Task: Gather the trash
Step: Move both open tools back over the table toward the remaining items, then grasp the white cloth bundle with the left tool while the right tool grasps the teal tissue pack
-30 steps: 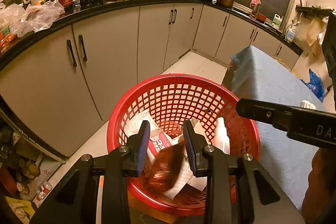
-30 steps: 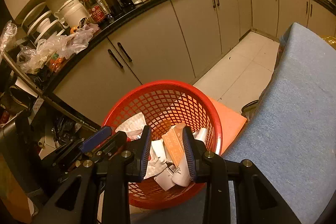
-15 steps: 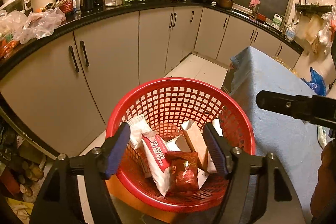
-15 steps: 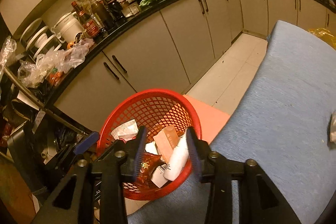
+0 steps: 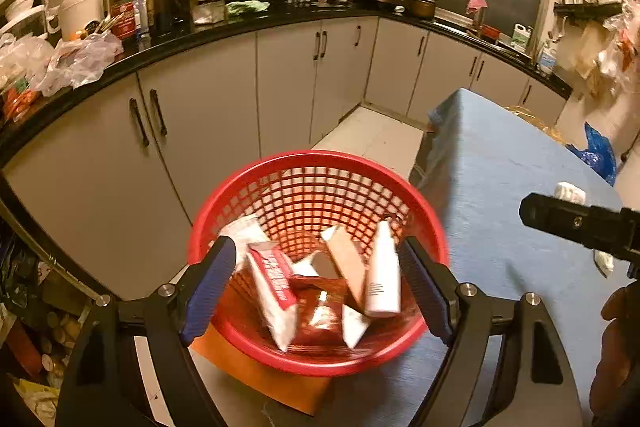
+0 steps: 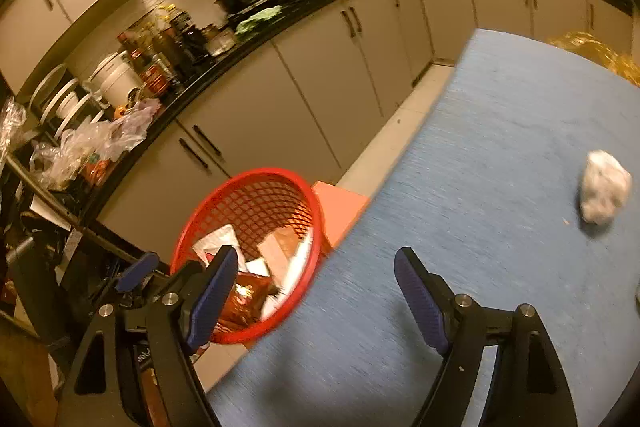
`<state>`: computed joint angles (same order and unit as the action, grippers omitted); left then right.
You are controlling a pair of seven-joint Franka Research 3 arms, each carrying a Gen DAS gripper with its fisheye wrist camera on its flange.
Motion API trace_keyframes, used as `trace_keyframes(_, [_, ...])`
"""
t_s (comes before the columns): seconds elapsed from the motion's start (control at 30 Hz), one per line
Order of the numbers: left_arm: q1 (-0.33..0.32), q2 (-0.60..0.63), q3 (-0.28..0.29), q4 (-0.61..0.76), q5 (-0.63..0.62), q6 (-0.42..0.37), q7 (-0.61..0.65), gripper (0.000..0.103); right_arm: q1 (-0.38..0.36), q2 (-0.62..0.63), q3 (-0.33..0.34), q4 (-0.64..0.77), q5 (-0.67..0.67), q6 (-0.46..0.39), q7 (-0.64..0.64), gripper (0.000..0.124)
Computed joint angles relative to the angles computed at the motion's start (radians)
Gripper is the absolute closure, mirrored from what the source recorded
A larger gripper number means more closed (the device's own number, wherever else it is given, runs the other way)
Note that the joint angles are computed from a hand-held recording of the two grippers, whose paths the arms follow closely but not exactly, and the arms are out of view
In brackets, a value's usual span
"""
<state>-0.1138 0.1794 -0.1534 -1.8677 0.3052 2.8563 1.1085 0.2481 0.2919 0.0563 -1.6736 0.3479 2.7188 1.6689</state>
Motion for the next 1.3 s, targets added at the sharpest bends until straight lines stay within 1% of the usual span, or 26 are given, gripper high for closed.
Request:
trace_keyframes(0.17, [-0.022, -0.011, -0.002, 0.000, 0.030, -0.009, -0.021, 0.017, -0.011, -0.073, -0.004, -0.104, 0.018, 0.046, -0.007, 0.039])
trace_keyframes(0.27, [-0.024, -0.018, -0.014, -0.001, 0.016, -0.016, -0.008, 0.017, -0.016, -0.110, -0.005, -0.156, 0.027, 0.062, -0.018, 0.039])
trace_keyframes(0.37, [-0.040, -0.021, -0.021, 0.007, 0.028, -0.026, -0.002, 0.017, -0.029, -0.161, -0.008, -0.227, 0.047, 0.091, -0.044, 0.039])
trace_keyframes(0.43, [-0.049, -0.022, -0.031, 0.013, 0.028, -0.029, 0.014, 0.017, -0.029, -0.190, -0.023, -0.267, 0.018, 0.103, -0.013, 0.039])
trace_keyframes(0.5, [-0.055, -0.019, -0.050, 0.025, 0.002, -0.035, 0.058, 0.017, -0.037, -0.227, -0.042, -0.316, -0.029, 0.118, 0.031, 0.039])
trace_keyframes(0.53, [-0.055, -0.016, -0.065, 0.032, -0.029, -0.039, 0.096, 0.017, -0.043, -0.253, -0.060, -0.350, -0.097, 0.132, 0.094, 0.039])
trace_keyframes(0.6, [-0.056, -0.006, -0.096, 0.052, -0.104, -0.051, 0.178, 0.017, -0.065, -0.287, -0.077, -0.389, -0.228, 0.134, 0.220, 0.039])
trace_keyframes(0.67, [-0.062, 0.015, -0.129, 0.088, -0.181, -0.079, 0.262, 0.017, -0.111, -0.322, -0.091, -0.426, -0.433, 0.117, 0.435, 0.039])
trace_keyframes(0.7, [-0.070, 0.027, -0.138, 0.108, -0.206, -0.094, 0.289, 0.017, -0.139, -0.334, -0.093, -0.438, -0.502, 0.105, 0.517, 0.039])
trace_keyframes(0.73, [-0.074, 0.044, -0.153, 0.135, -0.243, -0.116, 0.326, 0.017, -0.158, -0.338, -0.091, -0.440, -0.530, 0.092, 0.554, 0.039])
trace_keyframes(0.77, [-0.081, 0.060, -0.163, 0.162, -0.269, -0.139, 0.354, 0.017, -0.184, -0.342, -0.092, -0.439, -0.585, 0.061, 0.626, 0.039])
trace_keyframes(0.8, [-0.091, 0.073, -0.167, 0.186, -0.284, -0.156, 0.372, 0.017, -0.202, -0.341, -0.092, -0.435, -0.622, 0.037, 0.670, 0.039])
trace_keyframes(0.87, [-0.115, 0.108, -0.171, 0.243, -0.295, -0.193, 0.399, 0.017, -0.232, -0.336, -0.100, -0.434, -0.658, 0.022, 0.733, 0.039])
trace_keyframes(0.9, [-0.129, 0.130, -0.172, 0.283, -0.295, -0.223, 0.405, 0.017, -0.241, -0.329, -0.101, -0.426, -0.675, 0.008, 0.751, 0.039])
trace_keyframes(0.93, [-0.141, 0.156, -0.176, 0.327, -0.301, -0.256, 0.416, 0.017, -0.246, -0.315, -0.103, -0.408, -0.687, -0.021, 0.756, 0.039])
trace_keyframes(1.0, [-0.170, 0.204, -0.172, 0.405, -0.297, -0.305, 0.415, 0.017, -0.247, -0.290, -0.111, -0.389, -0.633, -0.026, 0.712, 0.039])
trace_keyframes(1.07, [-0.205, 0.260, -0.159, 0.501, -0.274, -0.364, 0.396, 0.017, -0.240, -0.265, -0.115, -0.362, -0.630, -0.052, 0.695, 0.039])
trace_keyframes(1.1, [-0.219, 0.283, -0.155, 0.540, -0.267, -0.386, 0.388, 0.017, -0.238, -0.262, -0.119, -0.364, -0.628, -0.049, 0.686, 0.039])
trace_keyframes(1.17, [-0.255, 0.330, -0.136, 0.620, -0.235, -0.422, 0.356, 0.017, -0.236, -0.261, -0.123, -0.385, -0.571, -0.024, 0.624, 0.039])
trace_keyframes(1.27, [-0.295, 0.402, -0.117, 0.740, -0.198, -0.466, 0.330, 0.017, -0.232, -0.253, -0.128, -0.396, -0.551, -0.029, 0.576, 0.040])
trace_keyframes(1.3, [-0.312, 0.429, -0.106, 0.786, -0.179, -0.477, 0.318, 0.017, -0.230, -0.261, -0.134, -0.412, -0.600, -0.010, 0.597, 0.043])
